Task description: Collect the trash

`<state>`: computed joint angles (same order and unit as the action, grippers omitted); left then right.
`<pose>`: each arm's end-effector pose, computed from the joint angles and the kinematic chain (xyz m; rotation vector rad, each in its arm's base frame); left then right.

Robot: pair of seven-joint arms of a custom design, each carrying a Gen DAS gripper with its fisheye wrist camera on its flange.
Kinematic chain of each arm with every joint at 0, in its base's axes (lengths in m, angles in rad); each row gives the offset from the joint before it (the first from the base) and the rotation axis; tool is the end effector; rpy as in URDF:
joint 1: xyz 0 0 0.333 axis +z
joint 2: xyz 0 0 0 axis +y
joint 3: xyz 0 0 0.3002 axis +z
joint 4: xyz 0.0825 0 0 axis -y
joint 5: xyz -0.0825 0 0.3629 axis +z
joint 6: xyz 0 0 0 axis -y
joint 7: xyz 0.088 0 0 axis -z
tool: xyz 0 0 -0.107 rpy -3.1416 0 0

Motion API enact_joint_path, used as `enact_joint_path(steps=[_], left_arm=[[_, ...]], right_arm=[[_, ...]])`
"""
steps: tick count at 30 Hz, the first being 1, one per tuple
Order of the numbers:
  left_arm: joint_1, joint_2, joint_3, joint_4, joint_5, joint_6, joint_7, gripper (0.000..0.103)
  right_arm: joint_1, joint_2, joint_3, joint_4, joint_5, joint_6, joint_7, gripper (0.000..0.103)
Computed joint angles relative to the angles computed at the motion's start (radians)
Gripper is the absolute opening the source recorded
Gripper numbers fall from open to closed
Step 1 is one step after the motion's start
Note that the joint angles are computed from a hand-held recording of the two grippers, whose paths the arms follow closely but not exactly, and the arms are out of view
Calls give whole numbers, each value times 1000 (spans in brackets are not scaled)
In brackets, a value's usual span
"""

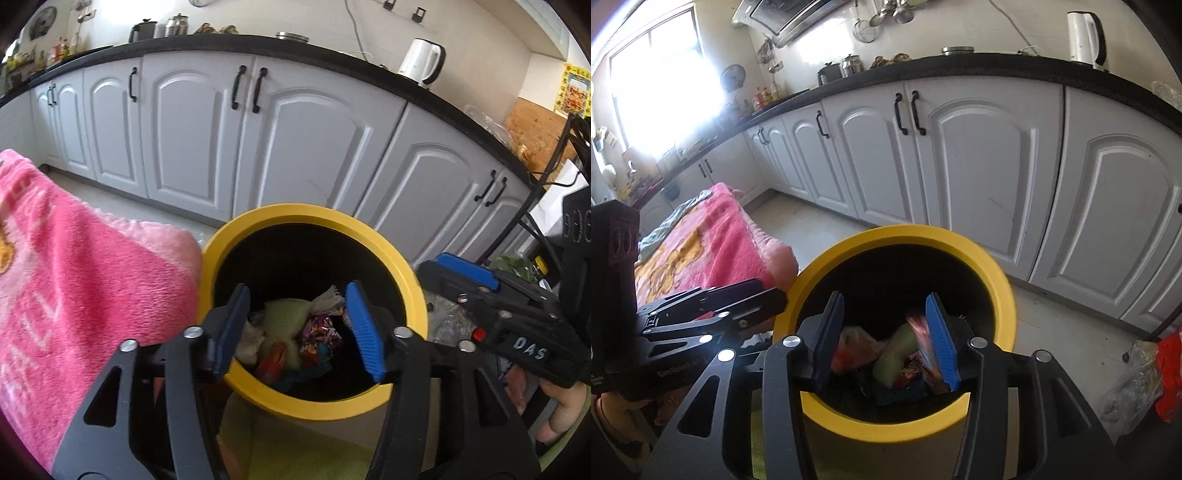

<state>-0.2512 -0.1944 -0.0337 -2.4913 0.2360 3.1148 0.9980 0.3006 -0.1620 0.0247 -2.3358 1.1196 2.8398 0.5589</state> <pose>0.4605 -0.1561 0.4533 -1.8733 1.7774 -0.9887 0.4861 0.1147 0.4509 -1.8858 1.3083 -0.2960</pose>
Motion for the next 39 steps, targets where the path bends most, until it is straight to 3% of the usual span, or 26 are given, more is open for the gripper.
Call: enact_joint_path(steps=[6,11,15,23,28,33,39], left_arm=[[61,-76,-31,-28,58,-44,-72,74],[129,-183,-63,-74,125,-89,-153,91],[136,-288,-46,-121,155,-130,-185,92],[164,-496,-60,-212,219,-192,-241,92],[184,-615,-80,-271,267,-224,-277,92],[246,-728,-147,-333,335,-220,-358,92],[308,-807,-199,-371,423,-196,-448,92]], right_arm=[[4,-58,-6,-30,10,6,-10,57],[33,-139,-7,-70,35,28,-36,82],[72,-214,-5,-119,49,63,-63,95],[117,-318,35,-216,-66,147,29,96],[187,-351,19,-258,-72,238,52,97],[288,-368,-25,-291,-67,350,47,97],[580,-406,-209,-365,-153,628,71,97]])
